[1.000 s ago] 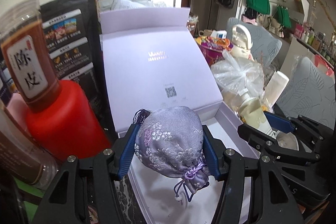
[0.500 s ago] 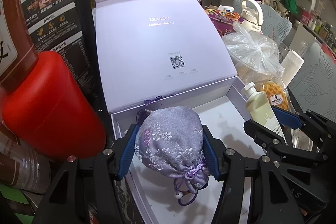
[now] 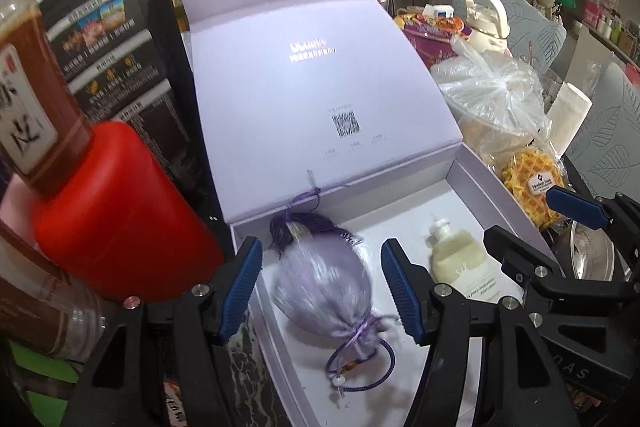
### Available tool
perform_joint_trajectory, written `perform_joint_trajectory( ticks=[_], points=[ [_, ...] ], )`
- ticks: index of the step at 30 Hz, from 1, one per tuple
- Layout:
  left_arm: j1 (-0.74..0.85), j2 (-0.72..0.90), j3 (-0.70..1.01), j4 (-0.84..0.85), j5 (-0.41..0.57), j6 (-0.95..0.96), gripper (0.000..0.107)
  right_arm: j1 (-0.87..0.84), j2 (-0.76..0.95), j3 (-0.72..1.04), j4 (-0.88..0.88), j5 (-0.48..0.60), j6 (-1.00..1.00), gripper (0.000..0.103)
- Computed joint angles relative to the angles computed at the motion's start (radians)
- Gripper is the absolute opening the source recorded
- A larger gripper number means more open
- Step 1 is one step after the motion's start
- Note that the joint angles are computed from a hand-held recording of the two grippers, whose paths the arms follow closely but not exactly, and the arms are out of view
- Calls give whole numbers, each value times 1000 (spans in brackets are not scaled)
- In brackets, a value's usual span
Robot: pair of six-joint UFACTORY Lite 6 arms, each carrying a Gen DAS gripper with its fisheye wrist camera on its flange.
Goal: Organize soft objects
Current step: 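Open both grippers to release the pouch and tube inside the box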
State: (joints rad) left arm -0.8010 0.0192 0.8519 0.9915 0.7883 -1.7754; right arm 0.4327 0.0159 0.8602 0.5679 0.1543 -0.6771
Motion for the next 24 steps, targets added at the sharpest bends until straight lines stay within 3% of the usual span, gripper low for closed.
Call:
perform_joint_trajectory(
  ticks=[5,20,24],
  points=[
    [-62,-50,2,27,113,-28,78,-27,-56,-12,37,25,-35,75],
    [-175,-155,33,44,251,-52,79,-72,-275,-77,59,93,-65,75],
    [-207,-161,59,43,306,-62,79,-86,-341,-88,-46,110,30,75]
  ],
)
